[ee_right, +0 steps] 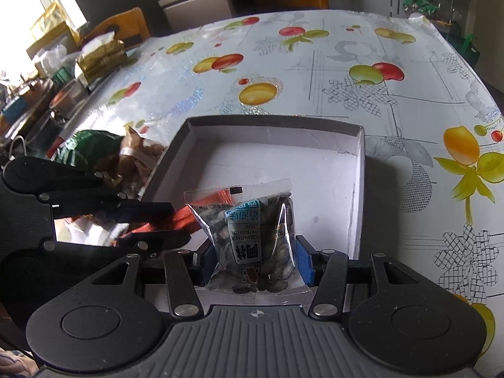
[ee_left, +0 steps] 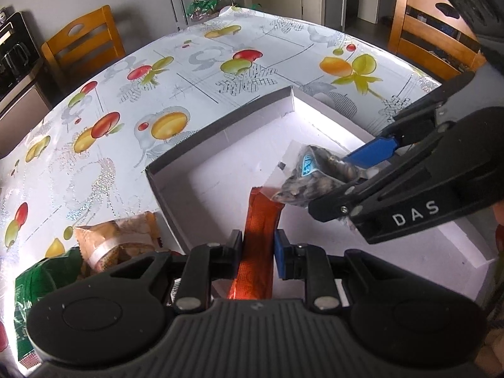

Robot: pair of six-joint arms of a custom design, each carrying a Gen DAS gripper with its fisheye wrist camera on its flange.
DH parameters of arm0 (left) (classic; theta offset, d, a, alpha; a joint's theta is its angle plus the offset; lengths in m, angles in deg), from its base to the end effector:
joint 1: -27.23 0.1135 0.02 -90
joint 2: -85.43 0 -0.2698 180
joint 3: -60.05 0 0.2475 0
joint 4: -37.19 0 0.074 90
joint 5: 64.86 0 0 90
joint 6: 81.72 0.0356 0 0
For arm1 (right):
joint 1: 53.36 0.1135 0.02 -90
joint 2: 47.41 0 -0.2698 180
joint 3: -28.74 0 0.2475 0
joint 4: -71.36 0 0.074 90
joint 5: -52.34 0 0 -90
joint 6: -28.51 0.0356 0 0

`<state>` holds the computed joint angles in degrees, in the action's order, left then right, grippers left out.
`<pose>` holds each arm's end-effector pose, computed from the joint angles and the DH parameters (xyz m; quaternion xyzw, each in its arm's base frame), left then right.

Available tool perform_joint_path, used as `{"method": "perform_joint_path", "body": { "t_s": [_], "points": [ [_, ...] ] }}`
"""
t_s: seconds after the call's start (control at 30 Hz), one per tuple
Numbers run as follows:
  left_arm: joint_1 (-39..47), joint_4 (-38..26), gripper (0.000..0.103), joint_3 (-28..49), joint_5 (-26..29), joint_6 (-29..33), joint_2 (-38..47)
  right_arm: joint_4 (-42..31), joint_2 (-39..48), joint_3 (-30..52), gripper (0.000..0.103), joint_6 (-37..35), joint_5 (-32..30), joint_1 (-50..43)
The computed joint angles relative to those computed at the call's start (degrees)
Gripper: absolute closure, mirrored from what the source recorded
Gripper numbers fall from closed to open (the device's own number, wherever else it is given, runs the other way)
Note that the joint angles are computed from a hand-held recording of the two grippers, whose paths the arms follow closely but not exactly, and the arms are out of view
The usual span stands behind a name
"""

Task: Organize snacks
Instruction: 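Carry the pistachio bag and orange bar over the white box with both grippers, then open both grippers to drop the pistachio bag and orange bar into the box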

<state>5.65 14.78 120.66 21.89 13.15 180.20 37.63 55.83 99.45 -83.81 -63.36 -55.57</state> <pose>0.2868 -0.1113 0.1520 0.2111 0.9338 -0.0149 0.2884 0.3335 0.0026 0.1459 -0.2116 0.9315 0.1701 0.2422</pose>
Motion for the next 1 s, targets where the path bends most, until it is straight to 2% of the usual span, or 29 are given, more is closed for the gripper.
{"method": "perform_joint_path", "body": {
  "t_s": [0.47,0.7,0.8,0.87,0.93,1.0],
  "points": [
    [-0.3,1.9,0.084,-1.2,0.2,-1.5,1.4,0.9,0.7,-0.7,0.049,-0.6,4.1,1.1],
    [-0.8,0.5,0.082,-1.2,1.8,-1.3,1.6,0.7,0.4,-0.9,0.047,-0.2,4.9,0.8],
    [-1.3,0.7,0.076,-1.8,0.5,-1.3,0.7,0.9,-0.1,-1.2,0.045,0.2,5.2,0.7],
    [-1.5,0.9,0.064,-2.1,-0.2,-1.3,0.1,1.2,-0.7,-1.6,0.038,0.5,5.1,0.6],
    [-1.5,1.0,0.060,-2.6,-0.2,-1.2,-0.7,1.7,-1.4,-2.1,0.037,0.7,5.0,0.5],
    [-1.6,1.1,0.059,-3.0,-0.5,-1.0,-1.4,1.7,-2.0,-2.3,0.037,1.0,4.9,0.3]
  ]
}}
